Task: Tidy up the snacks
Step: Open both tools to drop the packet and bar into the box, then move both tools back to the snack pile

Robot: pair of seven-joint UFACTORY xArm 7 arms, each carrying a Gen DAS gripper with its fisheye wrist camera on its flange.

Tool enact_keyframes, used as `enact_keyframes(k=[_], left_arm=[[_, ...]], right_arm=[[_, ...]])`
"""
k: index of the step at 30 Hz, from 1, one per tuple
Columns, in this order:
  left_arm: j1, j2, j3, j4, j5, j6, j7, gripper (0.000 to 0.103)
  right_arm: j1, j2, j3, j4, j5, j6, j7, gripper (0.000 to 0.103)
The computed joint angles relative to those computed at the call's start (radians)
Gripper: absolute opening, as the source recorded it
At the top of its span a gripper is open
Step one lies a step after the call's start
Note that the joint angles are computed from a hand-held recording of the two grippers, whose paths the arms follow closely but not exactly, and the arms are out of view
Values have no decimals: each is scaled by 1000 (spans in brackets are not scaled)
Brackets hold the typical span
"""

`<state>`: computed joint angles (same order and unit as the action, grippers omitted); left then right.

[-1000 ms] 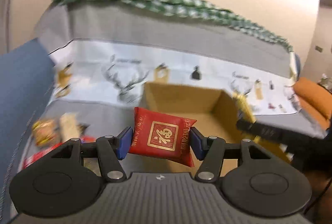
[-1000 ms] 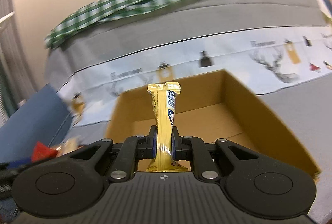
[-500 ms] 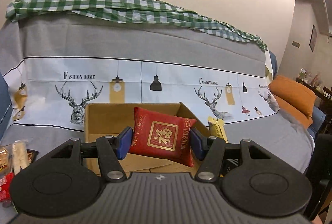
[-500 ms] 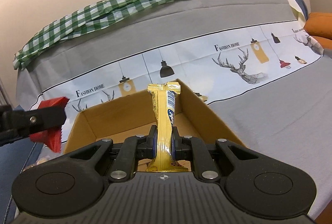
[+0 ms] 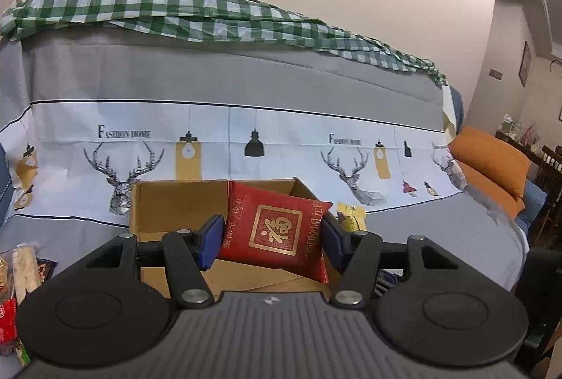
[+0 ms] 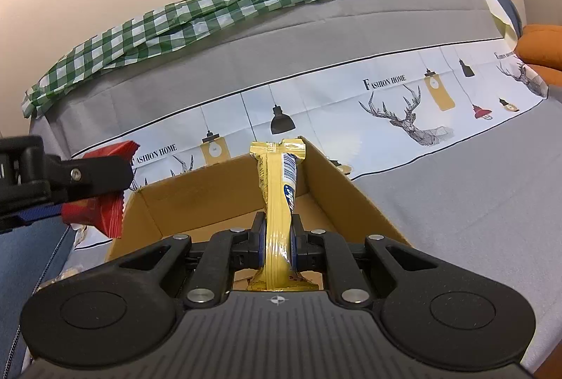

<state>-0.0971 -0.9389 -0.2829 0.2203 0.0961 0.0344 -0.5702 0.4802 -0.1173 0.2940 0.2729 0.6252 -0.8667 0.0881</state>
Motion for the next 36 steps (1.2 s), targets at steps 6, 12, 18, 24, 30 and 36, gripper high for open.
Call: enact_keyframes(k=[6,12,18,24,30,36], left_arm=[[-7,-4,-1,6,2,-5,3,65],[-31,11,21,16,-4,-11,15,67],[-38,3,5,11,-15,-37,8,85],[-69,-95,28,-42,-21,-7,12,84],[-113,-310,85,-133,-21,98,42,76],[-135,-681,198,-251,-18,334,171,51]], right_arm=[[6,9,3,-5,12,-45,-4,13],[15,11,3,-10,19,-56,-4,14],[24,9,14,5,69,-16,-36,62],[46,23,30,21,125,-19,-90,64],[87,41,49,40,190,-37,-161,65],[144,40,73,36,230,-55,-209,67]])
